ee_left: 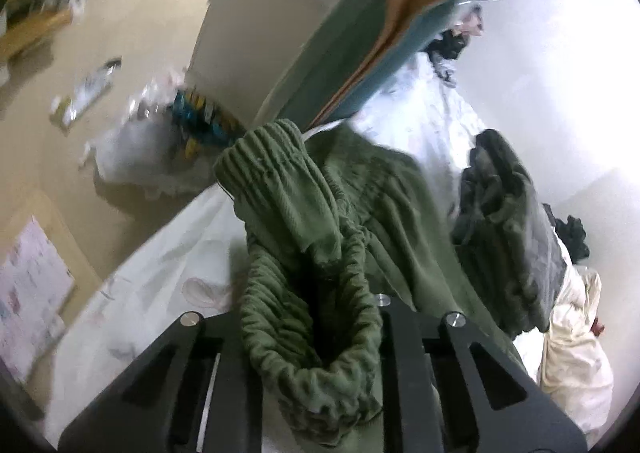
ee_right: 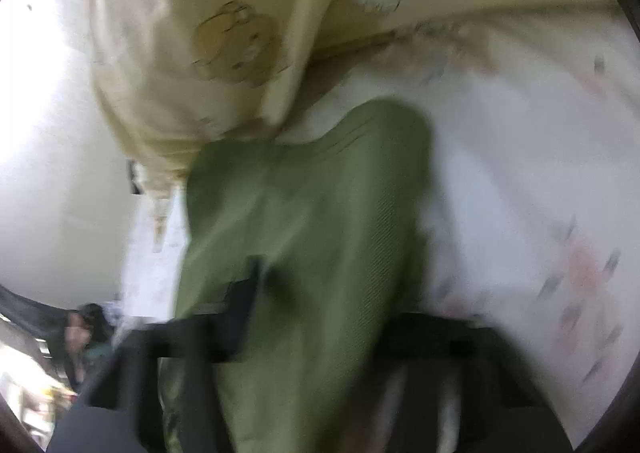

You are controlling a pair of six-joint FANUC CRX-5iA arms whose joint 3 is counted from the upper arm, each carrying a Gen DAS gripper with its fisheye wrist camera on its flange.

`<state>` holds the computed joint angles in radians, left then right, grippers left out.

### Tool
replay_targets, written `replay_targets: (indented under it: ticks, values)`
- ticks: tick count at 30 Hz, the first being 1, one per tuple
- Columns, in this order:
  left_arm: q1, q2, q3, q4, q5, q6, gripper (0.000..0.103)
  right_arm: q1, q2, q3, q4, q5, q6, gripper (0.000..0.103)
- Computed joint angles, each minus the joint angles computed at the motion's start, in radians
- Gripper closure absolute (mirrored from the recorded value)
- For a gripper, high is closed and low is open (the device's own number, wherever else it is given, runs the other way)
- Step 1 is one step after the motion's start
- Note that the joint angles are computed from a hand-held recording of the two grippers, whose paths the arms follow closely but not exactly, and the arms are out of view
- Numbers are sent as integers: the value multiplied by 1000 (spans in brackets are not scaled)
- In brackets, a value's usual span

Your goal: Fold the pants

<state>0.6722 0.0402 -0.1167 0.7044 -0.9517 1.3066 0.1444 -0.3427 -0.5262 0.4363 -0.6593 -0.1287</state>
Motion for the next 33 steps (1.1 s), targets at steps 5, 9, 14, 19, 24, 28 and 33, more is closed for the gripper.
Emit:
replay_targets:
  ticks: [5,9,14,19,24,28,33]
  values:
    - [1,-58,71,-68,-43,19,92,67,-49,6,176,-82,9,102]
    - [39,-83,128,-75,-122,42,92,133,-82,48,209,-213,-19,102]
    - [188,-86,221,-57,-310,-8,93,282,-140,129,199,-497,-36,102]
    - [326,-104,257,-188,-504,-79,93,532,-202,217,128,-922,-141,102]
    - [314,-95,256,-355,-575,-97,92,583,-231,217,-91,-1050,-217,99]
    - [310,-118,232,-396,-545,-153,92,560,-148,276,-182,-1222,-229,59]
    - [326,-121,224,-395,-570,-109,91,534,-6,389,-132,-1478,-76,48]
